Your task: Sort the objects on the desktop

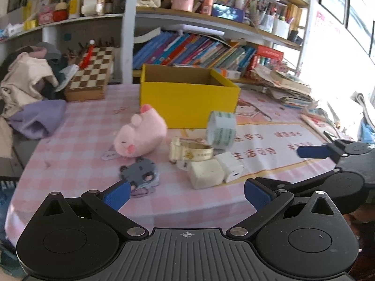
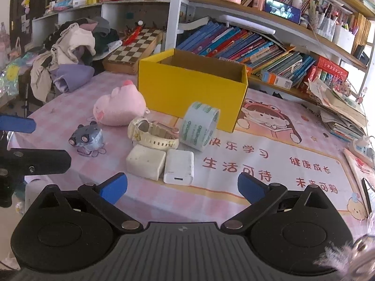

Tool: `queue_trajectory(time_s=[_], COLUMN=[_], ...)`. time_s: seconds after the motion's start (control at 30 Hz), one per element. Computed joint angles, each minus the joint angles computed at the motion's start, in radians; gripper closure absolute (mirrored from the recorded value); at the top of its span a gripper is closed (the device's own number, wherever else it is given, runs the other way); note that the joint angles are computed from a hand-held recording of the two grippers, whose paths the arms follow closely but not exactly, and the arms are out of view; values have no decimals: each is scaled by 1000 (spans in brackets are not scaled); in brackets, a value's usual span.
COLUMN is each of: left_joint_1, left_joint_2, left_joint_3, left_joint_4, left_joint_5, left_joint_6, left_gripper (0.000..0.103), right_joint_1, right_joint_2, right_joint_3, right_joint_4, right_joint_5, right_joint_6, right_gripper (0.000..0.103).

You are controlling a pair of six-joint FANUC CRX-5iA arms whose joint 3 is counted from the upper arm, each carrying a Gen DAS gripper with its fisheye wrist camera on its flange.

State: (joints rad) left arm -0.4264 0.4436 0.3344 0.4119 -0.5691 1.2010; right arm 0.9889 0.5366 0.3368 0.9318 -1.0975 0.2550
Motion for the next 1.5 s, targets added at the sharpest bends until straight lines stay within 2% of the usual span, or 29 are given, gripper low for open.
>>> queue_trajectory(time_s=[0.3, 0.47, 0.57, 0.67, 0.77, 1.03, 1.2, 1.5], left_joint_1=[-14, -7, -10, -13, -15, -17, -18, -20], left_joint_2=[82, 124, 151, 176, 208, 297, 337, 402], left_joint_3=[149, 208, 269, 323, 384, 544, 613, 716], left_joint_4=[-124, -117, -193, -259, -304, -373, -396, -412], left_joint_5=[-96, -131, -162, -193, -243, -370, -425, -490], left_joint_6=[76, 105, 174, 233, 275, 354, 381, 401], left_gripper=[0, 0, 1, 9, 10, 10, 13, 14], right_joint_1=[-39, -64, -78, -92, -106, -141, -156, -173], right_joint_2=[15, 36, 52, 74, 97, 195, 221, 239], right_joint_3=[50, 98, 133, 177, 221, 395, 444, 481], right_joint_4=[-93, -164, -211, -261, -304, -417, -449, -486], right_joint_5=[13, 30, 34, 28, 18, -85, -90, -86], right_joint_6=[63, 144, 193, 244, 291, 413, 456, 508], right_gripper=[18, 23, 27, 32, 35, 41, 46, 45])
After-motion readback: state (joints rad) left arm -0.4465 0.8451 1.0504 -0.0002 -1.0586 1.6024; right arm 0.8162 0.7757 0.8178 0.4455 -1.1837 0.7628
